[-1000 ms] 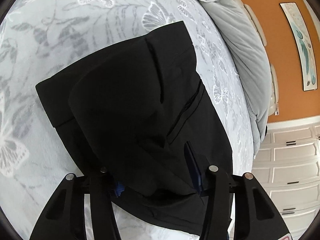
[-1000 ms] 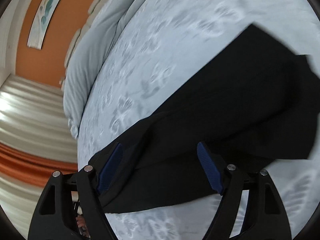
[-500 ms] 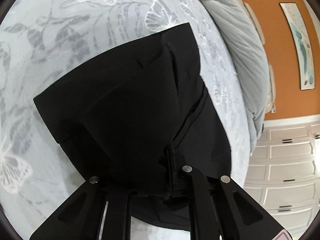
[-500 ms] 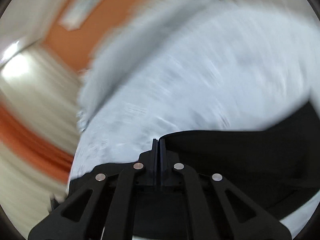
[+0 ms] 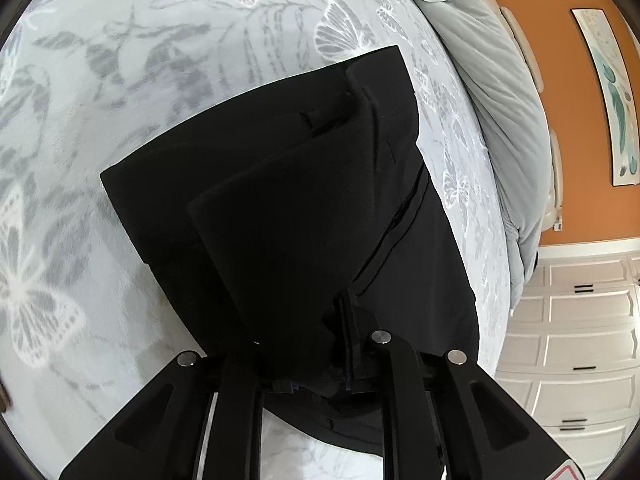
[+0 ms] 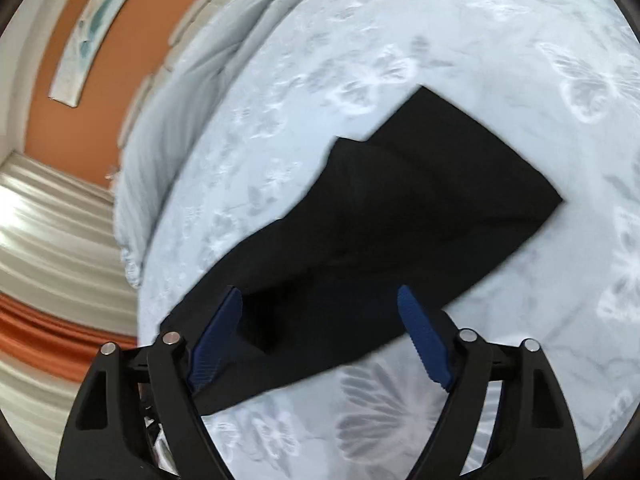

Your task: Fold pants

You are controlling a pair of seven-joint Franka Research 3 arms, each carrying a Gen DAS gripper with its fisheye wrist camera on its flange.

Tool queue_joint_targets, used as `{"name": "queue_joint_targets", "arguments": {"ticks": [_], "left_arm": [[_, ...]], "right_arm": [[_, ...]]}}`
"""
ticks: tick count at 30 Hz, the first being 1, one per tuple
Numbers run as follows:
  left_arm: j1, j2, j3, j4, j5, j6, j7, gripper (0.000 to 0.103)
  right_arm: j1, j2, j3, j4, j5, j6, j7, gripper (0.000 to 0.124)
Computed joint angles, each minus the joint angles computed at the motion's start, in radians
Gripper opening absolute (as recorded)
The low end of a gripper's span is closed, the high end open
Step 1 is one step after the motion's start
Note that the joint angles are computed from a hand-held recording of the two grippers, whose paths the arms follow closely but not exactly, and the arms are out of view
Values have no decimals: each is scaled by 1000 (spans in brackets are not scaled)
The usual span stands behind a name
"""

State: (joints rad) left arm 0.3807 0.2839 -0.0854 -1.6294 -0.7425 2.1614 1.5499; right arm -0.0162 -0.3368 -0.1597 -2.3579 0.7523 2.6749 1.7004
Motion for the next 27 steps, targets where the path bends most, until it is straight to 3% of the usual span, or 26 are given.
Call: {"name": "queue_joint_targets", "arguments": {"ticks": [2, 4, 7, 10, 11, 12, 13, 15, 18, 20, 21, 22, 23, 25, 27], "left_arm": [[-10, -16, 0, -18, 13, 20, -4, 14], [-20, -29, 1, -31, 23, 37, -9, 14], [-26, -36, 2, -42, 17, 45, -9, 14], [-38, -29, 5, -33, 45, 55, -24, 15], [-41, -25, 5, -27, 57, 57, -24, 15], [-45, -19, 5, -20, 76, 59, -24, 15], [-46, -15, 3, -15, 83, 59, -23, 15], [-43, -5, -1, 0, 92, 50, -11, 15], [-29, 12, -8, 25, 73, 19, 0, 15], [-21, 21, -12, 36, 64, 4, 11, 16], [-18, 24, -13, 40, 62, -1, 11, 16], [-16, 27, -13, 42, 61, -4, 12, 17], [-14, 26, -13, 40, 62, -5, 13, 17], [-15, 22, -12, 36, 66, -2, 7, 18], [-18, 16, -11, 27, 69, 7, -8, 18]], "right_arm": [[35, 52, -31, 48, 92, -15, -55, 76], [12, 131, 14, 127, 13, 4, 21, 71], [-4, 232, 60, 247, -159, -18, 87, 71], [-10, 325, 96, 357, -499, -109, 287, 71], [-7, 368, 99, 399, -609, -157, 347, 61], [1, 391, 94, 413, -668, -179, 390, 23], [4, 403, 88, 410, -678, -176, 405, 6], [-5, 348, 84, 336, -547, -62, 348, 5], [19, 143, 74, 162, -367, 268, 139, 4], [-4, 28, 76, 56, -377, 352, 99, 8], [-67, -10, 108, 15, -379, 318, 110, 28], [-133, -36, 115, -30, -432, 229, 192, 51], [-206, -38, 142, -43, -496, 141, 296, 51], [-249, -30, 110, -66, -479, 26, 357, 50], [-205, -60, 57, -103, -436, 71, 340, 50]]}}
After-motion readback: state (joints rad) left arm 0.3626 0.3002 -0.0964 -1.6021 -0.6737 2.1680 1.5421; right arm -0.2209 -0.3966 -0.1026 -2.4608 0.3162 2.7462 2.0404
